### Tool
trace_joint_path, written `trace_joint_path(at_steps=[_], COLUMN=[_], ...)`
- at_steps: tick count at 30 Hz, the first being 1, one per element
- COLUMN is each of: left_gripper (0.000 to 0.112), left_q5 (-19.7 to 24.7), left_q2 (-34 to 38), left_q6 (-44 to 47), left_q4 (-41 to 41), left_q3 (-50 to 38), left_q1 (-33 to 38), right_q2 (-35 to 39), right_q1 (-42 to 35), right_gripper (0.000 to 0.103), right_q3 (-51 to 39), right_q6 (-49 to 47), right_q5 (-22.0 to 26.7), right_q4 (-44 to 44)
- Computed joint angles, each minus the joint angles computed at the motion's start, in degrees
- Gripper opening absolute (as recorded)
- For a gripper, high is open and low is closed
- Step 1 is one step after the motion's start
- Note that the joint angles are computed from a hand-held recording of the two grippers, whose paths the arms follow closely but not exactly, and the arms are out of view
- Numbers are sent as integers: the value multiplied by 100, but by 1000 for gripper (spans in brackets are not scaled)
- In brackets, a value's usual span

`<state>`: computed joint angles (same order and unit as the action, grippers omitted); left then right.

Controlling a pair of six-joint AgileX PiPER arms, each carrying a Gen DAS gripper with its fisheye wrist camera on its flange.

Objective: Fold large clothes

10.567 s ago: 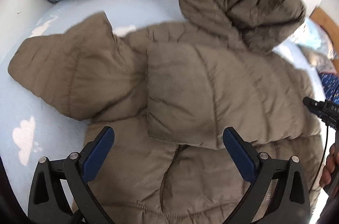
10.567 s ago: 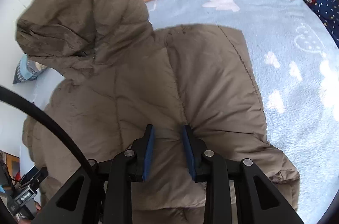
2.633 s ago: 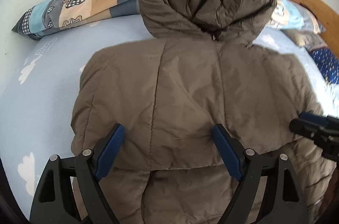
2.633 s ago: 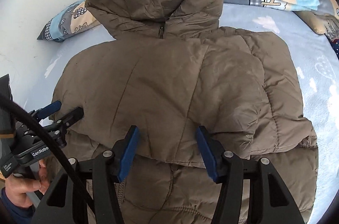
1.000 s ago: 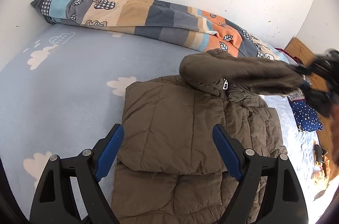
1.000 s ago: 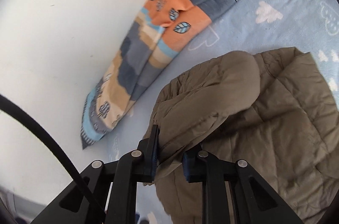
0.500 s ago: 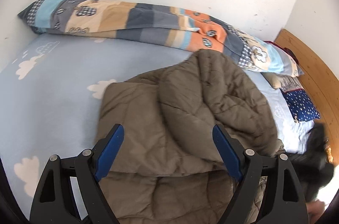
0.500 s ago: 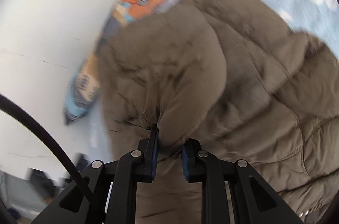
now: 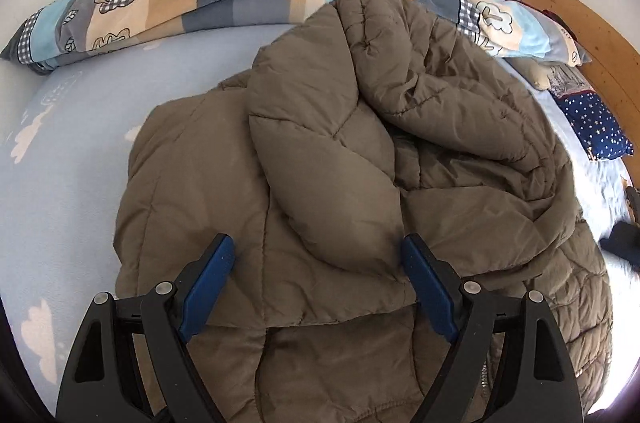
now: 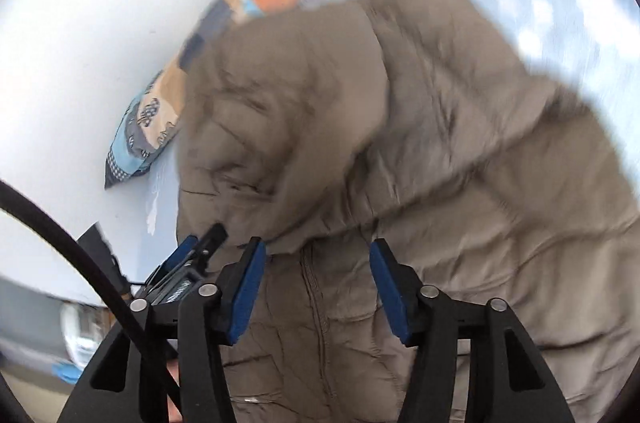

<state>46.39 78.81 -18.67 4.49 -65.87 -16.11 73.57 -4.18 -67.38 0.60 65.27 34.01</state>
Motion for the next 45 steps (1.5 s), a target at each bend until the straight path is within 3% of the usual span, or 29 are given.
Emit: trace_joint_path(at_steps=[2, 7, 11, 14, 16, 19, 22, 27, 34, 41, 45], left_gripper=[85, 85, 85, 85, 85, 85, 85, 85, 85, 85, 85], left_q5=[53, -264, -769, -1007, -936, -412, -448, -426, -953, -746, -521], left_q2=[-98, -535, -795, -671, -430, 128, 120, -98, -659, -275, 58], left_q6=[81, 115, 115, 638, 811, 587, 350, 562, 551, 762, 572], left_q4=[-123, -218, -313, -933, -1132, -806, -399, -694, -992, -1091, -785], left_q3=[-21, 24, 171, 301, 307, 88, 171, 133, 340, 245, 172], left_q1=[84, 210, 209, 331, 339, 216, 20, 179, 547, 588, 480], right_q2=[-137, 507, 1294, 1605, 1734, 1795, 1829, 1762, 1632, 3261, 3861], right_q1=[242, 983, 1250, 1478, 1593, 1634, 1482, 1422, 1544, 2287, 2547], right_gripper=[42, 42, 39, 39, 39, 38, 38, 38, 38, 38, 38], right_q3=[-417, -1361, -1862, -1877, -1739, -1387, -1036, -1295, -2150, -4326, -4628], right_q6=[76, 212, 227, 314, 444, 474, 248, 204, 155, 520, 717], right_q5=[-183, -822, -936, -1067, -1069, -1260, -1493, -1053, -739, -90, 59], right_q4=[-461, -1346, -1871, -2377, -2545, -2678, -2388, -2347, -1918, -2088, -2358])
